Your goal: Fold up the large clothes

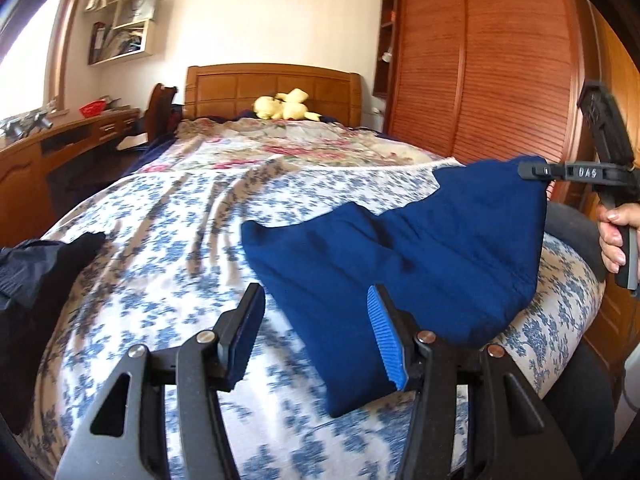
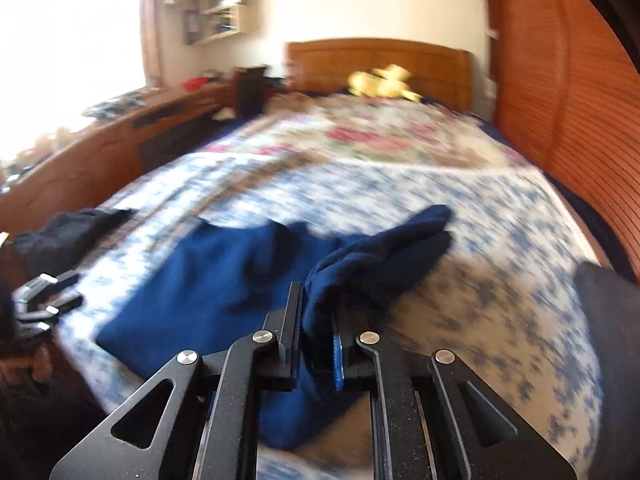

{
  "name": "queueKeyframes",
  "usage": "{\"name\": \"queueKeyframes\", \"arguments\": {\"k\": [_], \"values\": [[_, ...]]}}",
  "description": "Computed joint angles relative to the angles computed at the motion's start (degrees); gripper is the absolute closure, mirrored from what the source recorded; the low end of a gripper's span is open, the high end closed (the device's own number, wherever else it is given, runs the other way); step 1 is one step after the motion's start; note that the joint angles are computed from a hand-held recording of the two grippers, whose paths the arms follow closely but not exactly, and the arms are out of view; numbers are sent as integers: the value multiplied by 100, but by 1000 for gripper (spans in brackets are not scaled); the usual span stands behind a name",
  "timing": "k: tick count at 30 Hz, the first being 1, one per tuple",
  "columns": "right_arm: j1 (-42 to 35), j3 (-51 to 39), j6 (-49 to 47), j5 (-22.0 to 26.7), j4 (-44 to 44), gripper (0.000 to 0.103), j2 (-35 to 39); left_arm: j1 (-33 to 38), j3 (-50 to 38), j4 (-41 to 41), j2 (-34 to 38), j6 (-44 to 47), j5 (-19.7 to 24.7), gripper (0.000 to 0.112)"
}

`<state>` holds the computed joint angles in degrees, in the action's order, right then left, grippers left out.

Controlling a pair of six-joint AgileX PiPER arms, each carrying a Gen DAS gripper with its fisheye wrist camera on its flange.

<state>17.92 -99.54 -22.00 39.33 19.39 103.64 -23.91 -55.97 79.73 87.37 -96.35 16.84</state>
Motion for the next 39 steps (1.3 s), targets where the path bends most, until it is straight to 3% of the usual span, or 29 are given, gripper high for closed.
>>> {"name": "queueKeyframes", "arguments": {"k": [2,10,13,15,17,19,21,27,29,31,34,39], "values": [[304,-307,-86,60,207,100,143,113,231,261,-172,-312,-6,60],[1531,-1691,63,605,280,100,1386,413,675,720,-463,-881,-31,60],[1600,-2167,62,1284,445,100,1894,463,690,783,-457,-961,-79,60],[1768,-1897,241,1178,-17,98,1863,464,649,800,-418,-974,-109,60],[1815,-1630,190,1108,-138,92,1732,443,573,824,-356,-985,-160,60],[1769,-1307,76,977,-46,68,1513,375,495,747,-309,-911,-161,60],[1642,-841,-33,726,71,52,1125,292,353,595,-187,-773,-137,60],[1129,-229,-529,193,209,52,570,-165,-165,-35,167,-159,265,60],[851,-224,-807,225,356,53,658,-317,-330,-202,267,-47,398,60],[663,-340,-941,353,349,66,873,-464,-501,-388,362,82,519,60],[479,-126,-1235,155,455,70,1005,-706,-735,-629,491,185,788,60],[245,272,-2329,70,1342,71,1146,-967,-1296,-1466,851,866,1238,60]]}}
